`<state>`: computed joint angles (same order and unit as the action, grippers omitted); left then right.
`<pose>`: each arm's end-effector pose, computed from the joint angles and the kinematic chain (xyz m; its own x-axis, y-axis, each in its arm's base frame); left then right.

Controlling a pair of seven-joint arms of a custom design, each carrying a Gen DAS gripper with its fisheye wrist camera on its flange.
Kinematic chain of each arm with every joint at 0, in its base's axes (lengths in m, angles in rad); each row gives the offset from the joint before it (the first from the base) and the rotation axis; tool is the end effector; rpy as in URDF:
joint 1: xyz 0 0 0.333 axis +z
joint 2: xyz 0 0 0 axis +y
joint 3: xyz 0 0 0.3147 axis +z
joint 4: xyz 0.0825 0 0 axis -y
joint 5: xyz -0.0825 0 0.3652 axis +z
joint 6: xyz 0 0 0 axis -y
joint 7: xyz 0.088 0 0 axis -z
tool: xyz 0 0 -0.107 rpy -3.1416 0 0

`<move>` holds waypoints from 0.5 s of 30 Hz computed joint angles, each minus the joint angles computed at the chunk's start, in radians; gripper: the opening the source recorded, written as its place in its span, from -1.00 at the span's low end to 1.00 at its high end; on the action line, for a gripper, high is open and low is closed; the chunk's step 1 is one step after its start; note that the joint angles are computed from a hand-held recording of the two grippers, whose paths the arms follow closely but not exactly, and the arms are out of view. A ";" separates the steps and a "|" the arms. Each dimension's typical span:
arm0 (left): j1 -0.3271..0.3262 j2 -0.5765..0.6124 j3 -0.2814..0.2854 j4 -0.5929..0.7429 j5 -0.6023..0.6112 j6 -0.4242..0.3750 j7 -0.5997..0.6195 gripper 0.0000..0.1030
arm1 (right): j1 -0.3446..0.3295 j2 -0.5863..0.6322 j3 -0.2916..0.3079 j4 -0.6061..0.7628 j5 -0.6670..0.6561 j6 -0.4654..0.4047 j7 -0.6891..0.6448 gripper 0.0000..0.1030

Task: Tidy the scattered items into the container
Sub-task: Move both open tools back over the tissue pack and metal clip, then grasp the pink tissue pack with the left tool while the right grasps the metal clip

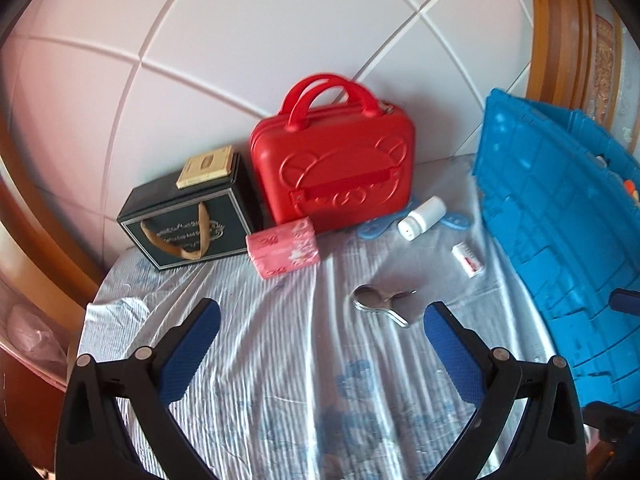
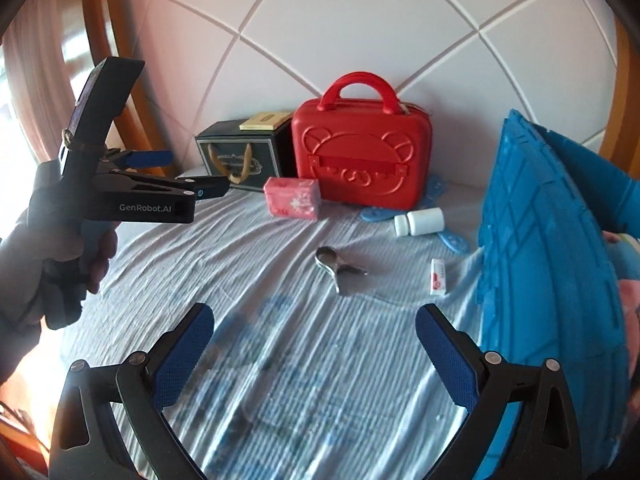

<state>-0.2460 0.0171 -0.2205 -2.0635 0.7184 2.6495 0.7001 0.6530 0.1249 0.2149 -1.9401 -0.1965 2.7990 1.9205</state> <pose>0.5062 -0.2741 0.4918 -0.0998 -0.9900 -0.0999 -0.7348 0.1410 -0.6635 0.3968 0.4735 0.5150 0.6421 -0.7614 -0.0892 -0.6039 -0.4307 -0.6707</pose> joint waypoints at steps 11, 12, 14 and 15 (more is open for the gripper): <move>0.010 0.351 0.144 0.200 0.072 0.203 0.177 1.00 | 0.085 0.517 -0.076 0.493 -0.032 -0.083 -0.032 0.99; 0.009 0.387 0.157 0.230 0.069 0.217 0.211 1.00 | 0.086 0.559 -0.077 0.539 -0.018 -0.094 -0.044 0.99; 0.011 0.466 0.178 0.299 0.056 0.244 0.292 1.00 | 0.090 0.640 -0.083 0.629 0.004 -0.106 -0.073 0.99; 0.005 0.506 0.197 0.336 0.058 0.258 0.322 1.00 | 0.093 0.677 -0.087 0.671 0.013 -0.113 -0.088 0.99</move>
